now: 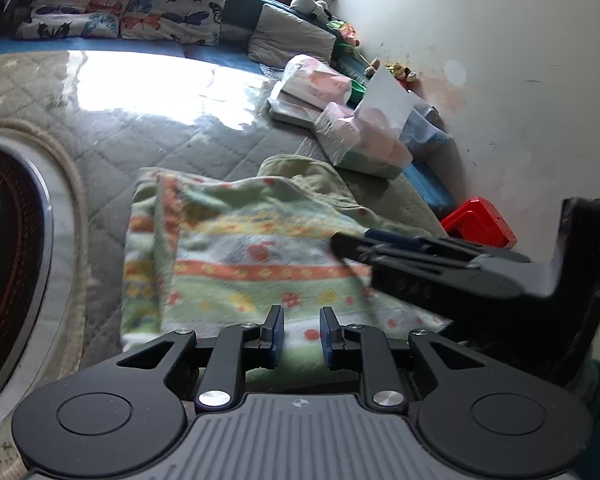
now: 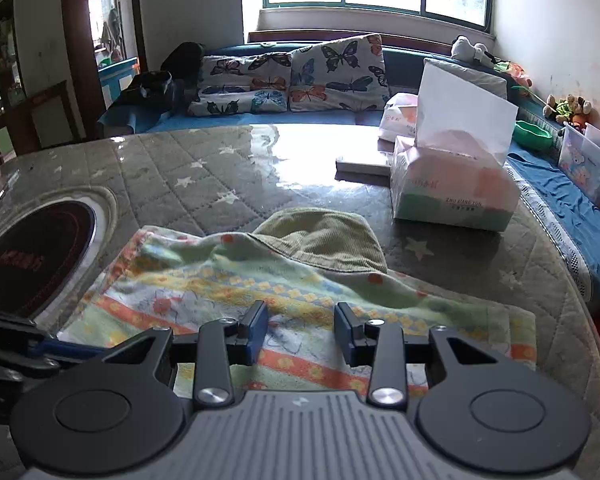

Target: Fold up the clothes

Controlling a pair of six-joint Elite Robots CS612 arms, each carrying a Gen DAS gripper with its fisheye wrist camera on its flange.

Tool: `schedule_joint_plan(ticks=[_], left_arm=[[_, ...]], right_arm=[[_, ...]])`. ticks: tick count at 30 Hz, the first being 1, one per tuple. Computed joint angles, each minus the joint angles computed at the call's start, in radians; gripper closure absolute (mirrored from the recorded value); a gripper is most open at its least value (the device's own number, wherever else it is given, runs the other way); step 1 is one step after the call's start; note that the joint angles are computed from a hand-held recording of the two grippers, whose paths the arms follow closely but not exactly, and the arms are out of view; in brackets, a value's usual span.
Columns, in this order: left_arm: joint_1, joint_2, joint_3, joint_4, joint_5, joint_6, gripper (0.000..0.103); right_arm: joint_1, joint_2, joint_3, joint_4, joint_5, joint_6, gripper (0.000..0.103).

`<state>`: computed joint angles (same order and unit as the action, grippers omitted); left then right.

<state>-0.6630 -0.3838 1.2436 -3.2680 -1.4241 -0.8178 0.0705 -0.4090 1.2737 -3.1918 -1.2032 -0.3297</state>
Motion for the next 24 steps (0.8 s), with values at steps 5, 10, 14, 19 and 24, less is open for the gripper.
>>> schedule_joint_plan(ticks=[5,10,14,19,24], left_arm=[[-0.006,-0.006,0.022,-0.024,0.022,0.006,0.081],[-0.012,-0.008,0.031,-0.026,0.042,0.021,0.081],[-0.015,-0.010,0.034,-0.021,0.056,0.040,0.081],[-0.015,-0.009,0.038,-0.021,0.062,0.042,0.081],[-0.016,-0.014,0.047,-0.019,0.065,0.046,0.081]], right_arm=[[-0.010,-0.035,0.069,-0.017,0.015,-0.064,0.066],[-0.023,-0.061,0.150,-0.071,0.004,-0.076,0.066],[-0.040,-0.071,0.197,-0.119,-0.006,-0.032,0.066],[-0.056,-0.076,0.234,-0.177,-0.032,0.012,0.066],[-0.069,-0.076,0.253,-0.198,-0.041,0.067,0.066]])
